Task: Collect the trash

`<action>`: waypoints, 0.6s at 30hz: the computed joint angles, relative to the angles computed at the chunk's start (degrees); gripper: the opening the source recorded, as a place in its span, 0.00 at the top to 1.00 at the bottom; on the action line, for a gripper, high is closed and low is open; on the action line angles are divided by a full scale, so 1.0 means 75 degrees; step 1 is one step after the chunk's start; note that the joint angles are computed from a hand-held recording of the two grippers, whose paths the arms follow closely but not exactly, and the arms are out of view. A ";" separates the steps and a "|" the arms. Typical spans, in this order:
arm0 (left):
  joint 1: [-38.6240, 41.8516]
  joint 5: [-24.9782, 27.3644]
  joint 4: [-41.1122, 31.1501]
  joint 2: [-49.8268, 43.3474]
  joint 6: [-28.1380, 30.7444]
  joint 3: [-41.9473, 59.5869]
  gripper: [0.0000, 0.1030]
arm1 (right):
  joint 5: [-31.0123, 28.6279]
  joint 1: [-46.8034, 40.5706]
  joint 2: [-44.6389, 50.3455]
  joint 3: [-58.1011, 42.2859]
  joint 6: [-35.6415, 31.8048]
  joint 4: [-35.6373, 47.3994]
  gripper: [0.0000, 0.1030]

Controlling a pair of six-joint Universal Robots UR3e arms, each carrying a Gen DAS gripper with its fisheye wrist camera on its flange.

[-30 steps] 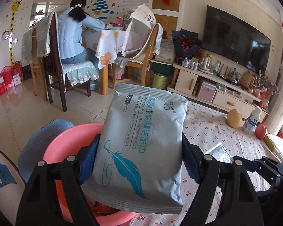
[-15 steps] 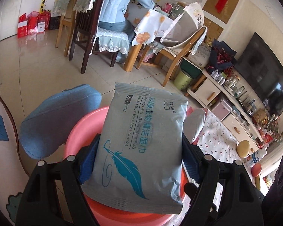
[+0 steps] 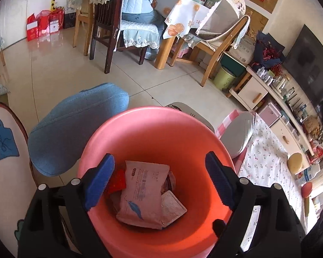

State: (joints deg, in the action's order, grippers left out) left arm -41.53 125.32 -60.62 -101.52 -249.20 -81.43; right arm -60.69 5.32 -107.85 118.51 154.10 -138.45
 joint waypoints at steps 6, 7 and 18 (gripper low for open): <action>-0.0437 0.0463 -0.0774 -0.1048 0.0666 0.1533 0.07 | 0.0788 -0.1611 -0.1337 0.0371 -0.0634 0.1340 0.13; -0.0500 0.0482 -0.0802 -0.1172 0.0806 0.1724 0.07 | 0.0850 -0.1862 -0.1561 0.0401 -0.0840 0.1631 0.13; -0.1605 0.1647 -0.2382 -0.3929 0.2025 0.5991 0.04 | 0.2140 -0.6100 -0.4371 0.0043 -0.4805 0.7049 0.13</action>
